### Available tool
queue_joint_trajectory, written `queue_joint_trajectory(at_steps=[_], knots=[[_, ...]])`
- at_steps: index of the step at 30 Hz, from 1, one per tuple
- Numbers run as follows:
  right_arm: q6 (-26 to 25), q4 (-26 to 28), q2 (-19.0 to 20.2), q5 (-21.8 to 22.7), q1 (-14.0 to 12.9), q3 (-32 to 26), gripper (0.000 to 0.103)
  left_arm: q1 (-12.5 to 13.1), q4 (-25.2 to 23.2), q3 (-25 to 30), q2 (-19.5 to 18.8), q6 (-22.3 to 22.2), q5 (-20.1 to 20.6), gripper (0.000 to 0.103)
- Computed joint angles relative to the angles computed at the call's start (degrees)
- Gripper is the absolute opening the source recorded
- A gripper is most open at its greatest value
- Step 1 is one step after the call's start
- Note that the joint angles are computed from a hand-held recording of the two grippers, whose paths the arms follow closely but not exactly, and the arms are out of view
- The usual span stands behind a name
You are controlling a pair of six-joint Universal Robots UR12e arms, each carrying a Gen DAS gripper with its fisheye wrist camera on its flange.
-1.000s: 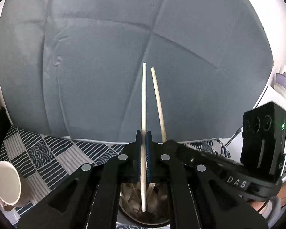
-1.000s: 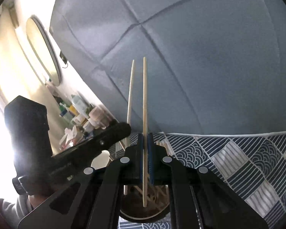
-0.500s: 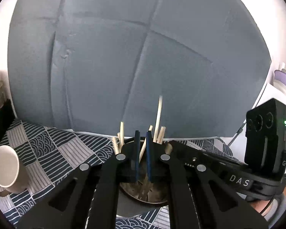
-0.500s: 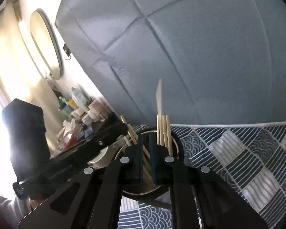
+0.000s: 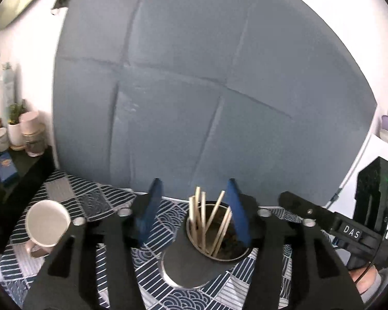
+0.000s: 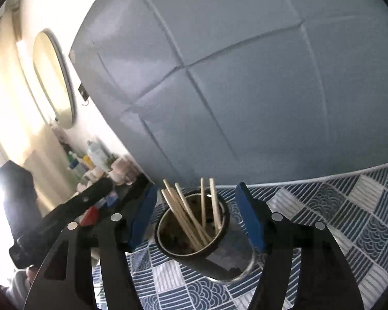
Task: Organize utensils
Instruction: 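Raise both open grippers away from the black holder, then move both open grippers down to the last chopsticks on the cloth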
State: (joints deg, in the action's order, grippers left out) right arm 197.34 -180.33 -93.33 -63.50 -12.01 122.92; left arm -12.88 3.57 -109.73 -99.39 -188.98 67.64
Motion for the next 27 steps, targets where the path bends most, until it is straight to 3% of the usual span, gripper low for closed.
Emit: queue_joint_trajectory(at_steps=[8, 10, 14, 22, 27], knots=[[-2.8, 5.3, -2.8, -0.4, -0.3, 0.9, 0.085, -0.2, -0.7, -2.2, 2.6, 3.9, 5.4, 0.083], [-3.8, 6.3, -3.6, -1.1, -0.3, 1.3, 0.085, -0.4, -1.9, -2.5, 3.1, 5.0, 6.8, 0.093], [-4.8, 9.5, -4.9, -2.4, -0.2, 1.6, 0.087, -0.3, -4.2, -3.1, 3.8, 6.3, 7.2, 0.097], [-8.7, 16.1, -7.0, -4.5, -0.2, 2.9, 0.088, -1.3, -10.3, -3.5, 3.7, 9.0, 10.1, 0.097], [-11.6, 19.4, -7.8, -6.1, 0.4, 3.8, 0.088, -1.5, -14.1, -4.6, 3.8, 10.4, 9.8, 0.097]])
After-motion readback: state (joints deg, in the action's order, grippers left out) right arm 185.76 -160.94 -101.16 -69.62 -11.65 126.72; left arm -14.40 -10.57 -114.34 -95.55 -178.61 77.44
